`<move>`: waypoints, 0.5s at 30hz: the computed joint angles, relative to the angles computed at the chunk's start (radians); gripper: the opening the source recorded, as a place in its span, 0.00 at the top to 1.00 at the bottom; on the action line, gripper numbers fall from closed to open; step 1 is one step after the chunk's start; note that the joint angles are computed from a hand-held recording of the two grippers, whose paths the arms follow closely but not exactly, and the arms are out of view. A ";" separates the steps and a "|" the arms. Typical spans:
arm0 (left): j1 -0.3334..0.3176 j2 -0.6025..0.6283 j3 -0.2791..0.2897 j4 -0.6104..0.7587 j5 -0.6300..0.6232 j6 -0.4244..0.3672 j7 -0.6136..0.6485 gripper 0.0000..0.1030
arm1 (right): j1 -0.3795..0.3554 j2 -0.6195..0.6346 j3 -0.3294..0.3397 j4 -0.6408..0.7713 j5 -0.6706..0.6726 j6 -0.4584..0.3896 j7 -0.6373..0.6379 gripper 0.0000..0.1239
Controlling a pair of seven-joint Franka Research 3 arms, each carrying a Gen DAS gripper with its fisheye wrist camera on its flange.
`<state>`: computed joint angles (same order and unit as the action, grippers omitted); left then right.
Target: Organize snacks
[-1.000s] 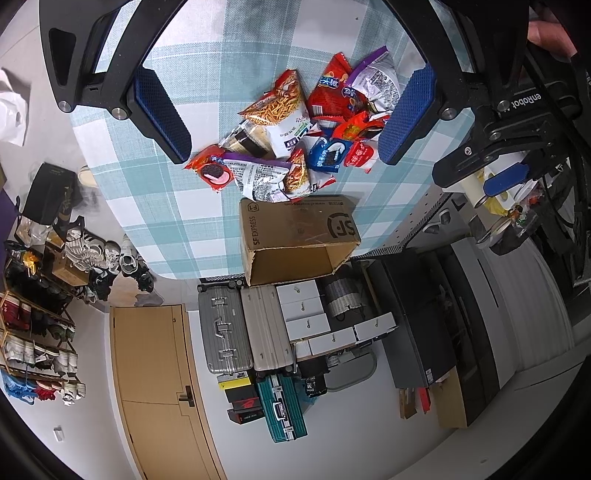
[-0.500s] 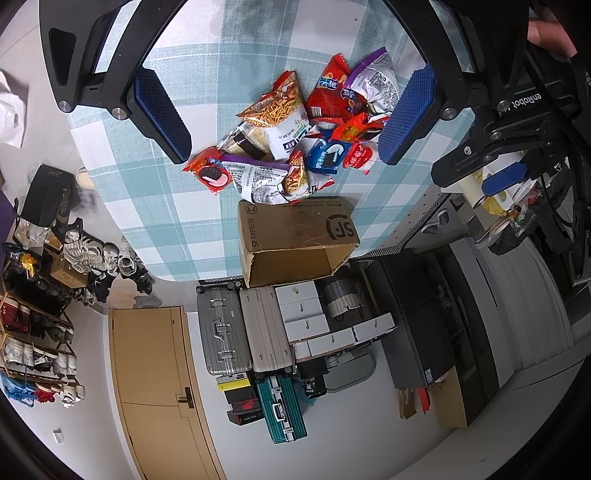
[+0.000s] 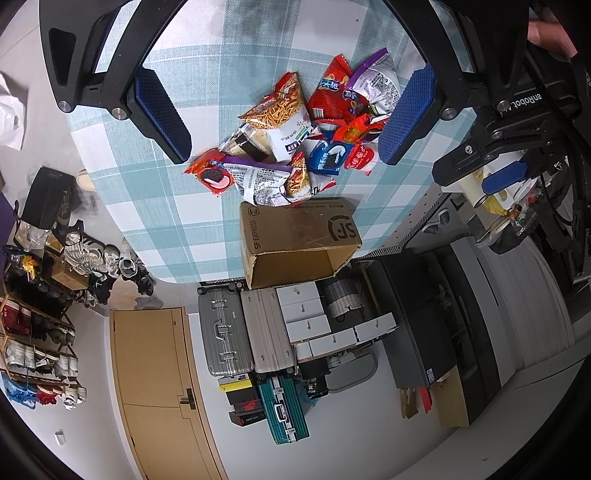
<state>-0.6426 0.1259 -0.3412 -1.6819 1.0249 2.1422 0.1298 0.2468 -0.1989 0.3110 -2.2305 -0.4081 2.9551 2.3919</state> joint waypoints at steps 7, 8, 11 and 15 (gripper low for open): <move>0.005 -0.003 0.002 -0.010 -0.008 0.020 0.001 0.01 | 0.002 0.000 -0.001 0.000 0.002 0.000 -0.001 0.17; 0.008 -0.009 0.003 -0.020 -0.009 0.035 -0.004 0.01 | 0.003 0.000 -0.003 -0.001 0.004 0.000 -0.003 0.17; 0.035 -0.048 0.008 -0.085 -0.011 0.147 -0.051 0.01 | -0.006 -0.001 0.004 -0.009 -0.011 0.004 0.013 0.17; 0.064 -0.069 0.001 -0.125 -0.020 0.218 -0.061 0.01 | -0.012 0.002 0.006 -0.028 -0.018 0.016 0.024 0.17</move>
<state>-0.5785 0.0574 -0.3398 -1.8073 1.0047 2.3604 0.0691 0.2349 -0.1967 0.3171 -2.2584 -0.4260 2.9709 2.4160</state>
